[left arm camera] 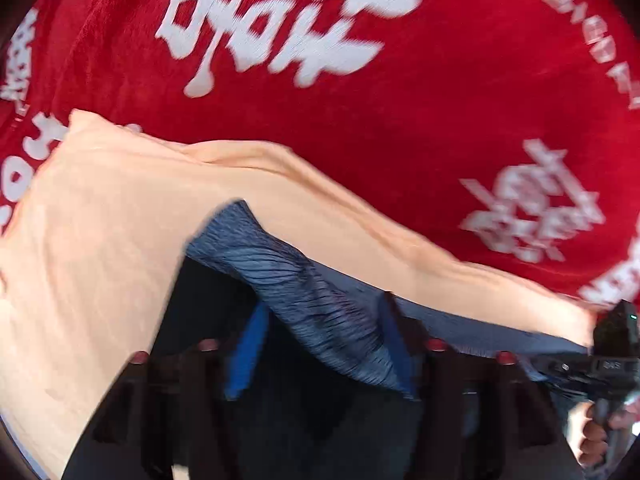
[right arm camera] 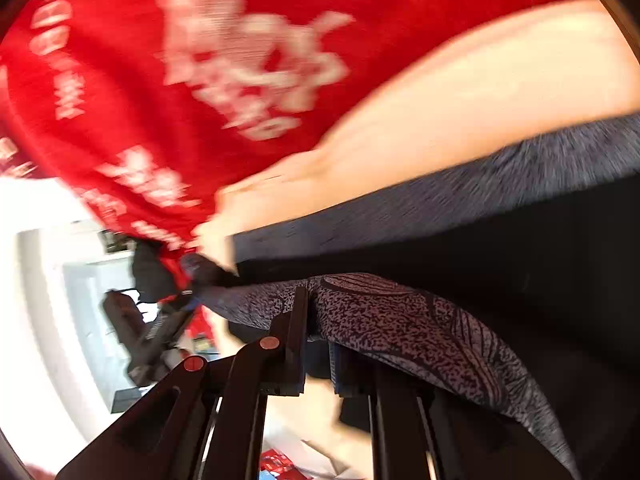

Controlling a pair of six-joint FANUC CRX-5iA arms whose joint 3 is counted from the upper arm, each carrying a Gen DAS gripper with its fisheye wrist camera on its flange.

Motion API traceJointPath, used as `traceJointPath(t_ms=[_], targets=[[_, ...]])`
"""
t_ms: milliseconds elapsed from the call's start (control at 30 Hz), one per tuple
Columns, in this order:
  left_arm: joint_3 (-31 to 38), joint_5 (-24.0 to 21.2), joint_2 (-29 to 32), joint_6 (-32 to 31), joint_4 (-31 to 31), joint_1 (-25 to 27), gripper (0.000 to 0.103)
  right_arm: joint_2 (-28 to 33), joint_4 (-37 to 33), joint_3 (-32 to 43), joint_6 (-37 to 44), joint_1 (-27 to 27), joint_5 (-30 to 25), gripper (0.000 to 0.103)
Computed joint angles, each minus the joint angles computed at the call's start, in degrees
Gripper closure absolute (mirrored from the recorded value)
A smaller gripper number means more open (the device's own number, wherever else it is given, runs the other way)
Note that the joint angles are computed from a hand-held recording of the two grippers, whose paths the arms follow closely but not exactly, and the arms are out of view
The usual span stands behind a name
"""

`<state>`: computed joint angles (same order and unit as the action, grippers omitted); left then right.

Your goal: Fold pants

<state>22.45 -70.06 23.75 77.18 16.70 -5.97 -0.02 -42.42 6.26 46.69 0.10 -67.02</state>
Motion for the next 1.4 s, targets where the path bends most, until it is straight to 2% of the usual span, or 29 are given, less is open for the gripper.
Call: traceJointPath(t_ms=[33, 133, 167, 200, 233, 300, 400, 433, 467, 500, 567, 633, 700, 767, 867, 967, 1033, 1100, 1300, 1400], targets=[[1.8, -1.0, 1.4, 1.5, -2.5, -0.6, 0.043, 1.7, -0.7, -0.2, 0.0, -0.9, -0.5, 0.092], [7.8, -8.1, 4.9, 5.5, -8.0, -1.1, 0.043, 3.2, -2.0, -1.2, -0.9, -2.0, 0.6, 0.09], [6.8, -7.8, 3.9, 5.5, -7.7, -0.5, 0.043, 3.3, -1.9, -1.0, -1.1, -1.9, 0.3, 0.087], [6.3, -7.7, 2.8, 5.3, -8.4, -0.2, 0.043, 3.3, -2.1, -0.6, -0.5, -2.0, 0.0, 0.074], [6.1, -7.7, 1.9, 4.9, -9.1, -0.2, 0.043, 2.9, -2.0, 0.1, 0.2, -1.8, -0.4, 0.049], [5.3, -7.9, -0.1, 2.8, -10.9, -0.4, 0.043, 2.5, -0.4, 1.8, -0.2, -0.8, -2.0, 0.026], [4.4, -8.0, -1.1, -2.3, -12.0, -1.9, 0.041, 1.7, 6.3, 5.2, -1.8, 3.7, -4.0, 0.028], [5.2, -8.3, -0.3, -3.0, -13.2, -3.1, 0.032, 2.5, 7.7, 7.1, -0.2, 5.2, -5.3, 0.042], [5.5, -8.1, 0.1, -2.5, -14.2, -4.0, 0.027, 3.8, 9.1, 8.9, 1.4, 6.2, -6.8, 0.05], [5.3, -7.3, 0.8, -1.9, -14.2, -4.7, 0.027, 5.7, 10.8, 11.1, 3.2, 7.5, -8.8, 0.058], [7.0, -7.0, 3.1, 0.5, -15.0, -6.2, 0.027, 9.2, 13.0, 14.0, 7.2, 9.4, -12.3, 0.06], [8.7, -4.7, 4.7, 2.8, -17.4, -7.8, 0.027, 12.3, 15.3, 15.6, 10.1, 10.5, -13.6, 0.063], [11.3, -5.0, 7.0, 4.9, -18.1, -8.5, 0.027, 13.6, 19.0, 15.3, 11.0, 11.3, -12.6, 0.066], [11.9, -4.1, 7.8, 5.4, -19.1, -9.2, 0.023, 13.2, 18.5, 13.6, 9.7, 10.1, -9.5, 0.069], [14.3, -5.4, 8.6, 5.4, -23.0, -11.1, 0.022, 12.8, 19.4, 12.2, 5.1, 8.8, -6.8, 0.07], [13.9, -7.0, 7.5, 5.6, -18.0, -9.8, 0.022, 10.9, 20.3, 11.4, 3.9, 8.0, -6.2, 0.063], [12.5, -7.8, 5.8, 5.4, -15.2, -9.0, 0.022, 8.3, 19.7, 10.0, 4.7, 7.3, -6.2, 0.048], [9.9, -8.6, 2.8, 4.1, -13.2, -8.9, 0.022, 6.2, 19.7, 9.4, 3.7, 7.7, -6.1, 0.046], [2.8, -12.0, -4.3, -0.7, -11.5, -11.0, 0.022, -6.6, 18.3, -1.1, -1.3, 7.3, -5.6, 0.046], [-1.2, -13.8, -7.6, -2.1, -9.9, -13.0, 0.022, -14.8, 20.9, -6.8, -6.7, 8.5, -6.6, 0.046]])
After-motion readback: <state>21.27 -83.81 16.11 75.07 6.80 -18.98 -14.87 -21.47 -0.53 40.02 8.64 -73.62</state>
